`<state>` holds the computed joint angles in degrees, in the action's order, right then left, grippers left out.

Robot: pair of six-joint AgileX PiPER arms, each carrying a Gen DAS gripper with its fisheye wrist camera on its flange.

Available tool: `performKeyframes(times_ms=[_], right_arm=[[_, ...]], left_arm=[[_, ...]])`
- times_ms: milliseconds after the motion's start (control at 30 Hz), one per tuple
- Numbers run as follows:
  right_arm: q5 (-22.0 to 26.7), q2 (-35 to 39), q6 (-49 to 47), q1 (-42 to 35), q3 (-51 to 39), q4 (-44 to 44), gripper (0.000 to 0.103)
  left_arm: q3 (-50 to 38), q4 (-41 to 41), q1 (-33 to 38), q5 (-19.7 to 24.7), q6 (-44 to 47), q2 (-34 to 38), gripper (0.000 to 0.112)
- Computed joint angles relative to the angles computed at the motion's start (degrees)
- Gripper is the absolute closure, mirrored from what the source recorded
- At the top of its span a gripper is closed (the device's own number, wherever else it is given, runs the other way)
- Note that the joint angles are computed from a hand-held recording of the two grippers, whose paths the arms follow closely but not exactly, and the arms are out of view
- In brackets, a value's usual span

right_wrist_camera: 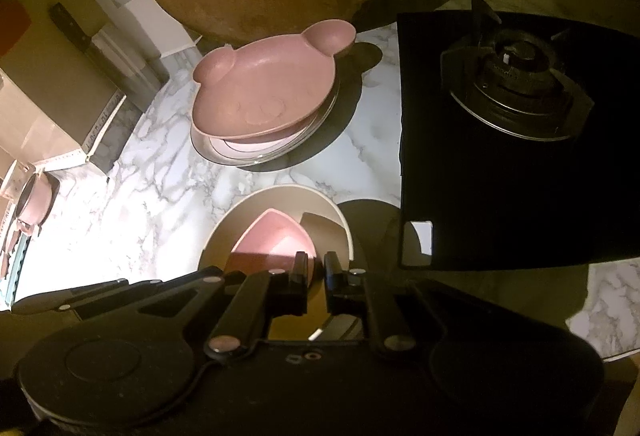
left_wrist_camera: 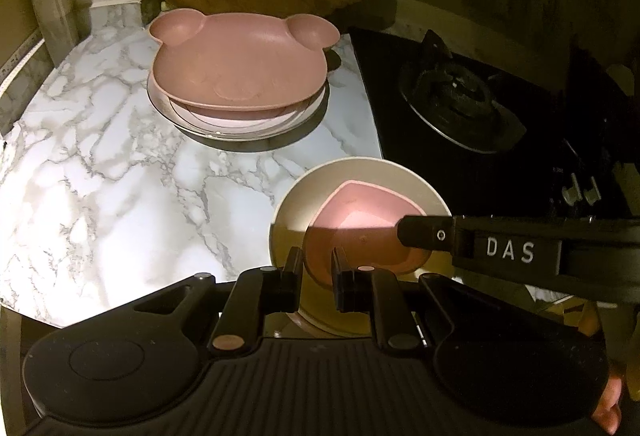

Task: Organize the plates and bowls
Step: 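Lower the heart dish into the cream bowl and open the left gripper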

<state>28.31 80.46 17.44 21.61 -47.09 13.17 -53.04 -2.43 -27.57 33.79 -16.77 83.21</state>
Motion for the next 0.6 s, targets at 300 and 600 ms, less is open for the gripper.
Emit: performKeyframes(times_ms=[300, 600], right_arm=[[1.7, 1.2, -1.6, -0.2, -2.0, 0.1, 0.084], [4.5, 1.1, -2.9, 0.1, -3.8, -0.1, 0.073]], left_arm=[[-1.0, -1.1, 0.4, 0.6, 1.6, 1.4, 0.098], [-1.5, -0.5, 0.1, 1.2, 0.8, 1.7, 0.098]])
